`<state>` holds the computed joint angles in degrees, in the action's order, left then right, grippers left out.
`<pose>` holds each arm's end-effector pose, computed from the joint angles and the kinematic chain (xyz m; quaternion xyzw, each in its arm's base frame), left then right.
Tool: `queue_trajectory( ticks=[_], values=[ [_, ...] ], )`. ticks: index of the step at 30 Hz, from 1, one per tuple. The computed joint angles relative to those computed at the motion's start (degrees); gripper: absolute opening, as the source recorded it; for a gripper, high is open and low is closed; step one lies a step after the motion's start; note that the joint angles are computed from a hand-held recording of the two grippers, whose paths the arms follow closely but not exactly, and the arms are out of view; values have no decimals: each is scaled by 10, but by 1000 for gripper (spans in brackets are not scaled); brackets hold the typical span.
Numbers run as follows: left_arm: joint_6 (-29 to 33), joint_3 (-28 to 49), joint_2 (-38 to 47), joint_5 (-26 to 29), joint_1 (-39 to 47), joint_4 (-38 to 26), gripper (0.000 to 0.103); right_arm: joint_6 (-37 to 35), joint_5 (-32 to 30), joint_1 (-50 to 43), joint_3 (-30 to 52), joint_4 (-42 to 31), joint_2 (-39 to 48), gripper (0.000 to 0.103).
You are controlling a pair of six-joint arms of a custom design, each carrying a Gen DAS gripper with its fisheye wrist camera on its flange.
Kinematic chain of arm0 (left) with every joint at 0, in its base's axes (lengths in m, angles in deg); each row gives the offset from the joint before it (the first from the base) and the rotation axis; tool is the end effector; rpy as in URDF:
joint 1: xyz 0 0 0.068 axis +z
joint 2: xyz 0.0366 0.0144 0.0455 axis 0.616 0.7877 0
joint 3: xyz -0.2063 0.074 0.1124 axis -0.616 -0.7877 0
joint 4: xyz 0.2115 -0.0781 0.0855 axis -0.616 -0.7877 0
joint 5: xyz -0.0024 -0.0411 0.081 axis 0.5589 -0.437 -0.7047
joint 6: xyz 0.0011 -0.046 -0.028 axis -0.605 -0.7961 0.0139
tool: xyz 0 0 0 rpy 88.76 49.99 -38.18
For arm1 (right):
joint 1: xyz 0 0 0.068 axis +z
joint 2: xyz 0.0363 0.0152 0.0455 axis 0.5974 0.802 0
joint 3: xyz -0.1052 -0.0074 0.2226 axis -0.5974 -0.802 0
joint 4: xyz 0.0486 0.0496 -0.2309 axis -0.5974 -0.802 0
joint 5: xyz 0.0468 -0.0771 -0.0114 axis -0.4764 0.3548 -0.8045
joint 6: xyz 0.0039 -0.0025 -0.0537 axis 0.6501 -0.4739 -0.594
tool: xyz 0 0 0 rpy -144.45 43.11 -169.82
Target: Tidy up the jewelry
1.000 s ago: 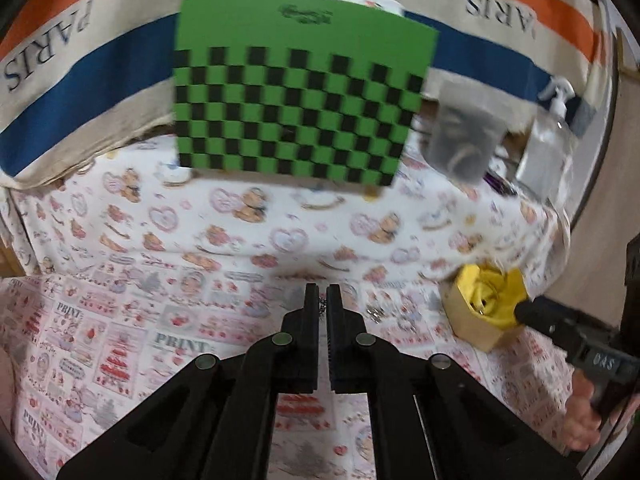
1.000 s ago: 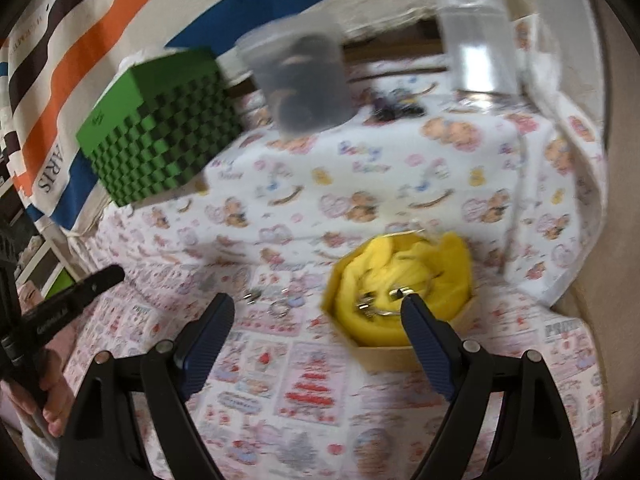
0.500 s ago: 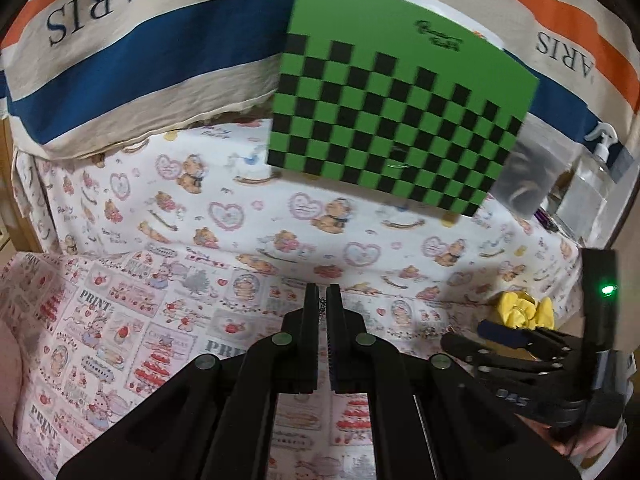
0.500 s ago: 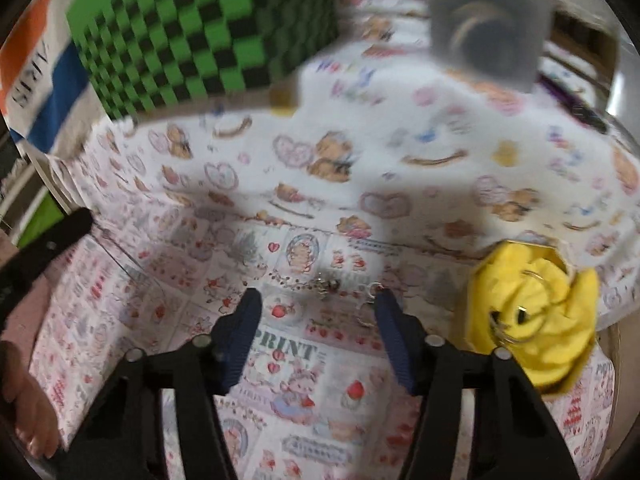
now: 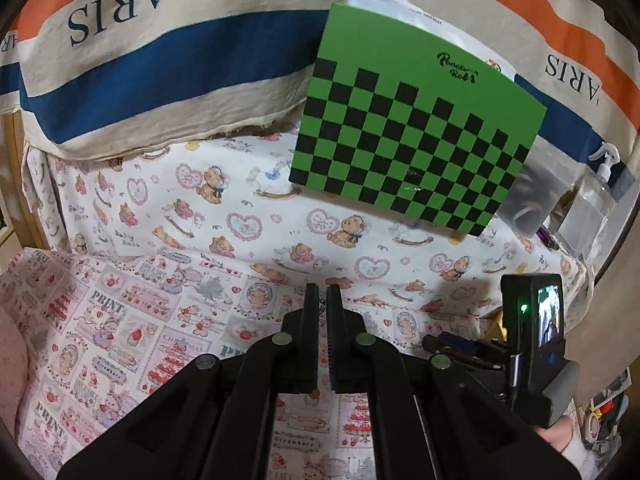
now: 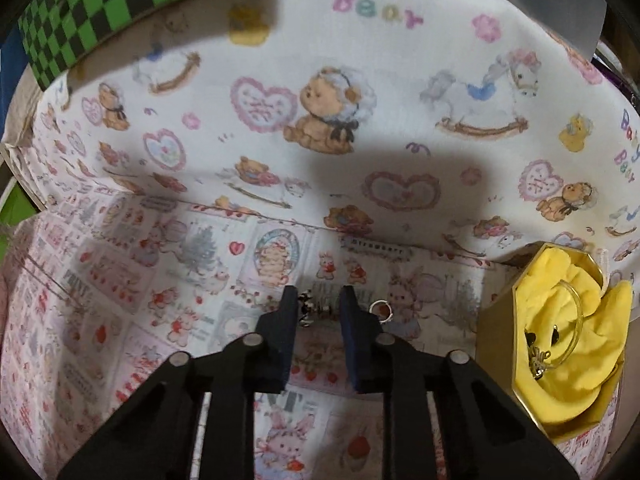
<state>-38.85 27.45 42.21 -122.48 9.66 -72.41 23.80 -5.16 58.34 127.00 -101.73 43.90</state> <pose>0.2274 -0.1004 0.2953 -0.2357 0.8503 -0.0170 0.4703 0.3796 0.1546 0.2211 -0.2612 0.9164 0.0812 0.2923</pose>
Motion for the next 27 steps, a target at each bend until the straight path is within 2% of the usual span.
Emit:
queue_trajectory(
  ticks=[3,7,10,16,20,27],
  values=[
    [0,-2,-7,-6,-4,1,3,-11,11,5,-18,13,-11,15],
    [5,-2,-16,-6,-22,8,3,-19,-14,-4,-57,14,-54,15],
    [5,12,-10,-50,-55,-4,3,-38,-39,-15,-113,27,-114,15],
    [2,12,-36,-104,-95,1,3,-50,-99,-60,-195,42,-222,15],
    [33,18,-40,-153,-122,5,3,-55,-152,-98,-210,31,-271,15],
    [45,34,-37,-181,-160,-1,3,-31,-217,-159,-205,44,-316,15]
  ],
)
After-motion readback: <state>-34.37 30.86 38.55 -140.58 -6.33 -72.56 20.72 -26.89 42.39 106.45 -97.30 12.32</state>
